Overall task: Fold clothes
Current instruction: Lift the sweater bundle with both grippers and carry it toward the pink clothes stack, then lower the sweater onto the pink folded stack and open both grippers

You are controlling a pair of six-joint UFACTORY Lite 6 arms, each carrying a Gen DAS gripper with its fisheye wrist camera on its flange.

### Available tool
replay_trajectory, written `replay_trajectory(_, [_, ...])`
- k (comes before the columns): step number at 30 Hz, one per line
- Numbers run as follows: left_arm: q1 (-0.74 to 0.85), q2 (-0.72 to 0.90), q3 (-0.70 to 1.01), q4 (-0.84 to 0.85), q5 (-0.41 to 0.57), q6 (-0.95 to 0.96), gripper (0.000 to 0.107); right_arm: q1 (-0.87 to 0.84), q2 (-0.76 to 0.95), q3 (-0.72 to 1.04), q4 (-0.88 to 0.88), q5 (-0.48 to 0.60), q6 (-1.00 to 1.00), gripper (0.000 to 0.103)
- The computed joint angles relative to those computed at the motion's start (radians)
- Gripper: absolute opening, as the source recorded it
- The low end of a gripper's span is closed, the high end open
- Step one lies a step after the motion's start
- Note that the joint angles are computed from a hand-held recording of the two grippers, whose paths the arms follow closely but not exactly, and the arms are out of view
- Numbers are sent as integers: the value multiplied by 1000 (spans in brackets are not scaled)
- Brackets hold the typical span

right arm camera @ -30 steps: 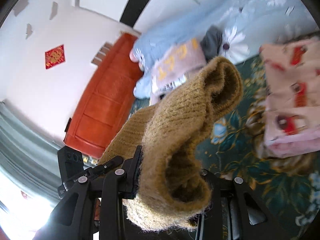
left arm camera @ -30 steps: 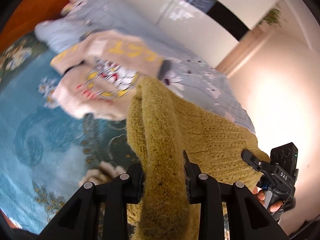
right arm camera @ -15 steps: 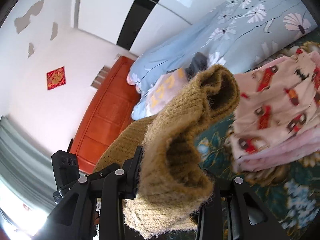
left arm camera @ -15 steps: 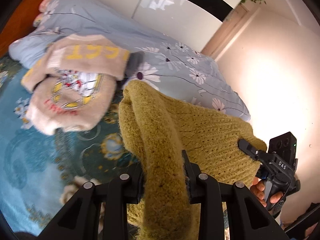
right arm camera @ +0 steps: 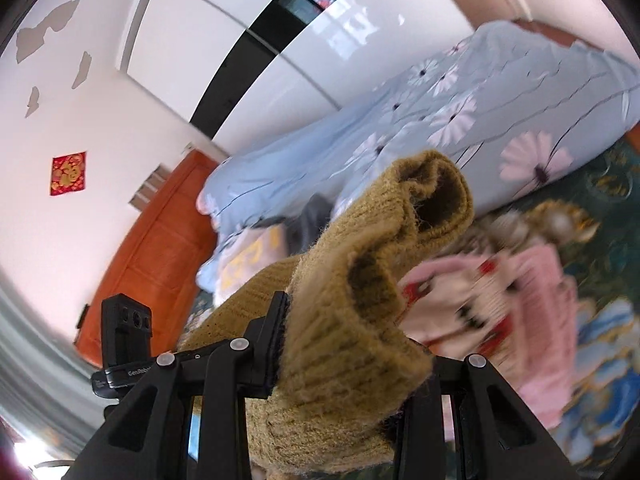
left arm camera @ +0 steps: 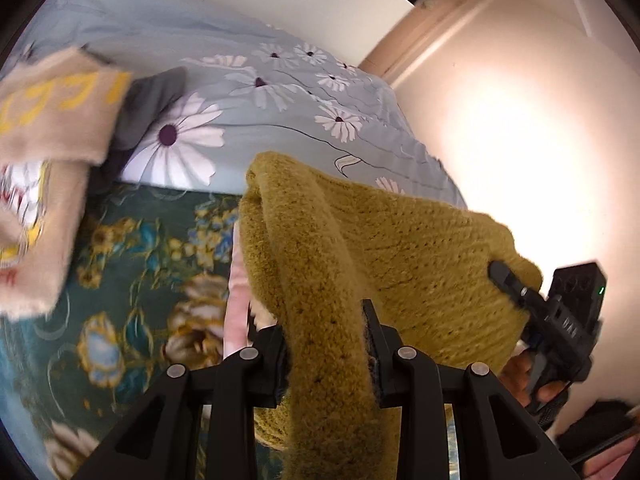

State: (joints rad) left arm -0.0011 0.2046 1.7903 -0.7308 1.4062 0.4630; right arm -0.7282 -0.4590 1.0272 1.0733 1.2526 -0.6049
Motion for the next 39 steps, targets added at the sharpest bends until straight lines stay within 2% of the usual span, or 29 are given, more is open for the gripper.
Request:
replay_trajectory(2, [-33,11,-31,24,-35,-4,32,-23,40,-6,12,-13,-53,35])
replay_trajectory(8, [-33,-23,-284,70,-156,9,33,-78,179,-110,12,-93,-182,35])
replay_trajectory(10, [6,-47,-363,22,-154,49,35,-82,217,-154,10,-143,-188,30])
replay_trajectory(12, [31,-64,-405,-13,-135,70,35,-133,256,-194,27,-140,-215,29])
replay_trajectory(17, [23,-91,-417,30,-120,71,38,-159,279,-188,28,-132,-209,29])
replay_trajectory(25, [135,-180,-347,85,-110,108,42,-183,186,-105,-63,-181,-115,30])
replay_trajectory(28, [100,-239,-338,68,-105,142,42,-120,93,-93,-94,-168,-87,30])
replay_trajectory(32, [-24,-328,-412,96,-162,173,42,97,-3,-116,-168,-230,-25,30])
replay_trajectory(34, [-69,-330,-461,147,-208,147,42,187,-12,-151,-201,-277,8,30])
replay_trajectory(38, [-76,-290,-552,178,-258,109,42,278,13,-238,-257,-379,61,30])
replay_trajectory(39, [-85,-284,-569,193,-273,100,42,260,20,-260,-230,-376,41,30])
